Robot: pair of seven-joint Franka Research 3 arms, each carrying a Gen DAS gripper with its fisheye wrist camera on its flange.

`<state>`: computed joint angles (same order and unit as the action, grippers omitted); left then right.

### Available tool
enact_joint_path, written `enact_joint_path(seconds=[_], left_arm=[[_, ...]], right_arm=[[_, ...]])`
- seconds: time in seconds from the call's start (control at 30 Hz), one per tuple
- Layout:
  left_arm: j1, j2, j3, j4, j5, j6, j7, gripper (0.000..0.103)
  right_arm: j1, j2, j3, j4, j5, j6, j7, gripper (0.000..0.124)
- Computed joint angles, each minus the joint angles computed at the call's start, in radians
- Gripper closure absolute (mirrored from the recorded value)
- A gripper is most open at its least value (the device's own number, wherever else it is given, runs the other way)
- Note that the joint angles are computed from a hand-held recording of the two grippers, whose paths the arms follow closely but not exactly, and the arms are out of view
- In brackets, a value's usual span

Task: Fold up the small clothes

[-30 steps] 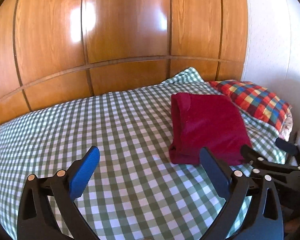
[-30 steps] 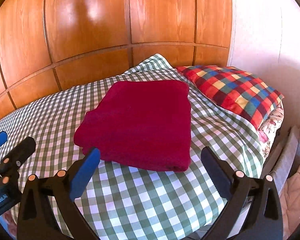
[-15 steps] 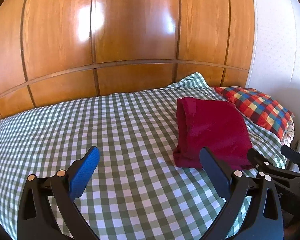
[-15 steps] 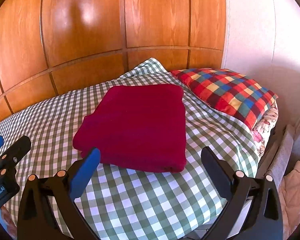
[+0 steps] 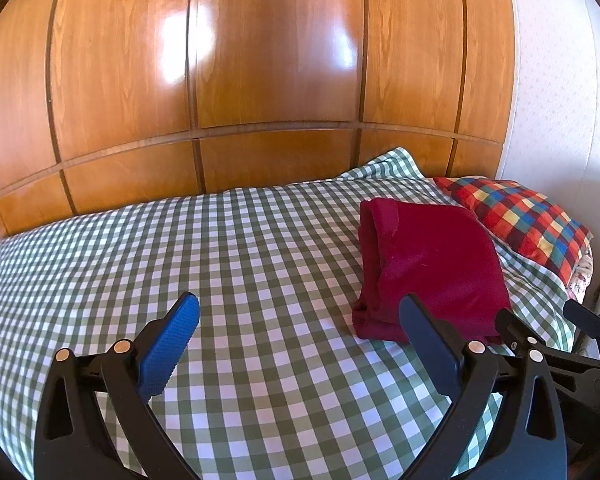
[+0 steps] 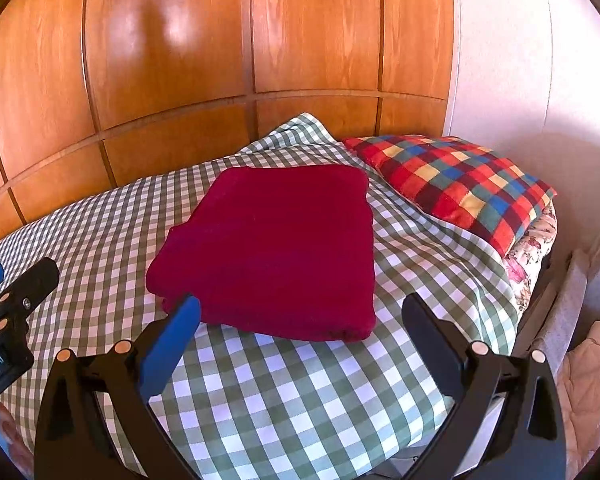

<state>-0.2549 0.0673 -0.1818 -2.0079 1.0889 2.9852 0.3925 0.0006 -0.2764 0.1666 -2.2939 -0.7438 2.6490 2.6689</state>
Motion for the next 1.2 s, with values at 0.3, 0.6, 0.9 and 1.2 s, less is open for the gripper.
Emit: enact_joint_path(seconds=[0.3,0.6,0.9,1.2], left_arm=[[0.000,-0.005,-0.001,-0.001,0.021,-0.009,-0.012,0.004],[0.004,-0.014,-0.004,-0.005,0.048,-0.010,-0.040,0.004],[0.014,-0.034,-0.012,-0.014,0.086,-0.011,-0.081,0.004],[0.023,-0.041,-0.018,-0.018,0.086,-0.002,-0.078,0.004]], right_arm=[[-0.003,-0.006,0.002,-0.006,-0.008,0.002,0.005,0.023],[-0.001,-0.008,0.001,-0.007,-0.002,0.000,0.001,0.023],[-0.006,-0.015,0.006,-0.011,-0.002,0.002,0.002,0.023],[-0.009,-0.020,0.012,-0.014,-0.001,-0.002,0.005,0.023]])
